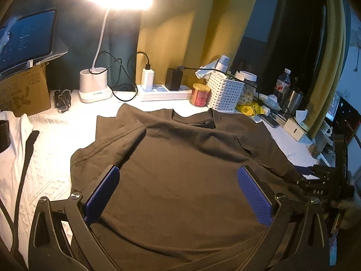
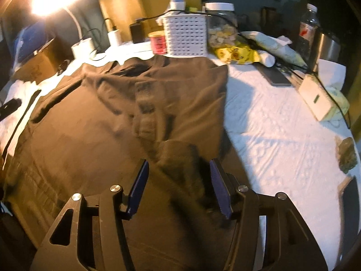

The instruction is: Fold small clothes

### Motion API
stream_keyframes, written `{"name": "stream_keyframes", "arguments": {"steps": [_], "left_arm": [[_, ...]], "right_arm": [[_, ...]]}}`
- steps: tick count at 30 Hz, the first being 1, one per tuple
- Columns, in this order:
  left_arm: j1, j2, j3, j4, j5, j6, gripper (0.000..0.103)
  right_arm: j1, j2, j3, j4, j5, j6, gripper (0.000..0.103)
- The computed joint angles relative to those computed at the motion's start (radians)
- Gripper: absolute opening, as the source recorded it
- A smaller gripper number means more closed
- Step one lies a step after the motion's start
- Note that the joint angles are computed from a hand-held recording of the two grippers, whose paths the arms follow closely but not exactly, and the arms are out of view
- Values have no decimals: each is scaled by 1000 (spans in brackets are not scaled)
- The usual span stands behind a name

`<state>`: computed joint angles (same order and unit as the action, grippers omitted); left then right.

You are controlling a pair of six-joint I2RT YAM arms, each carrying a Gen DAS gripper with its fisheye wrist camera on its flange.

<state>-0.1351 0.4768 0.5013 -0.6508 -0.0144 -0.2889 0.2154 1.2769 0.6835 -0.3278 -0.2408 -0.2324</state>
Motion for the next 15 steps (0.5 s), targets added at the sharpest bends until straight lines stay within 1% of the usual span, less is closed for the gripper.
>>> {"name": "stream_keyframes", "arguments": {"steps": [6,8,10,15], "left_arm": [[-95,-19,9,-38,-75,-22,102],[-114,-26,10,-55,-91,-31,102],[-115,-39,10,-72,-90,-33,102],[-104,-64,13,-102,-89,-25,102]], "right_arm": [[35,-81,-64,-20,-8,-1,59],[67,-102,-81,-35,33,-7,59],[93,-135,-105,-39,70,-6,59],[57,-190,-115,-55,62,1,59]]}}
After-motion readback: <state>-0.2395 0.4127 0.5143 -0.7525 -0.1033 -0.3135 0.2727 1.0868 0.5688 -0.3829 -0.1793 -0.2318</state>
